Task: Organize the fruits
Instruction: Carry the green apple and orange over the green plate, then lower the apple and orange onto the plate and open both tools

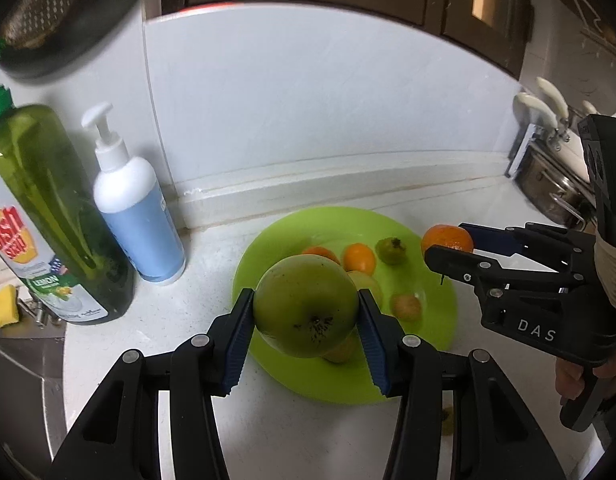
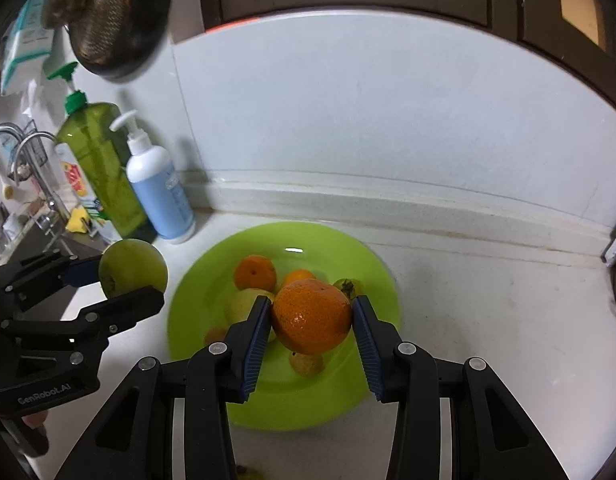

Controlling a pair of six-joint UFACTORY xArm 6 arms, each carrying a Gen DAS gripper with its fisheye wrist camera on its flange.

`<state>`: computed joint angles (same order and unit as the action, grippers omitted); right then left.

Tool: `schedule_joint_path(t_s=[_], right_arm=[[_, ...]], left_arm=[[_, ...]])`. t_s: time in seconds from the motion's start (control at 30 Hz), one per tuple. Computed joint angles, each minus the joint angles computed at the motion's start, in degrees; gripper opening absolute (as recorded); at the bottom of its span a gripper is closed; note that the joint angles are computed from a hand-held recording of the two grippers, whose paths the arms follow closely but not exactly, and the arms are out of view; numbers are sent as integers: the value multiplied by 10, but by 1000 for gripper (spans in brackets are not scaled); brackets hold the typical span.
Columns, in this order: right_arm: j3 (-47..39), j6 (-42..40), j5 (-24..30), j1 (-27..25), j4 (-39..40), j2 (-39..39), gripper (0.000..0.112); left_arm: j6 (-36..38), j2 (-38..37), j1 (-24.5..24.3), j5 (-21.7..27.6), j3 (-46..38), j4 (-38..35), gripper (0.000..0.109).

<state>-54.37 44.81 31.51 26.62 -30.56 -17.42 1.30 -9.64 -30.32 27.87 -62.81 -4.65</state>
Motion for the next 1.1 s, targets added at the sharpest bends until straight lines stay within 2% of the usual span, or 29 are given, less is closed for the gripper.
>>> schedule_joint_path(t_s=[0.63, 1.0, 1.1], right_arm=[[-43, -55, -3, -33, 59, 94, 43], [-36, -75, -24, -44, 92, 110, 43], [-32, -56, -25, -44, 68, 103, 43]], left_arm=[[34, 99, 16, 33, -63, -38, 49], [46, 123, 21, 48, -83, -69, 50], [43, 121, 21, 45, -80, -64, 50]])
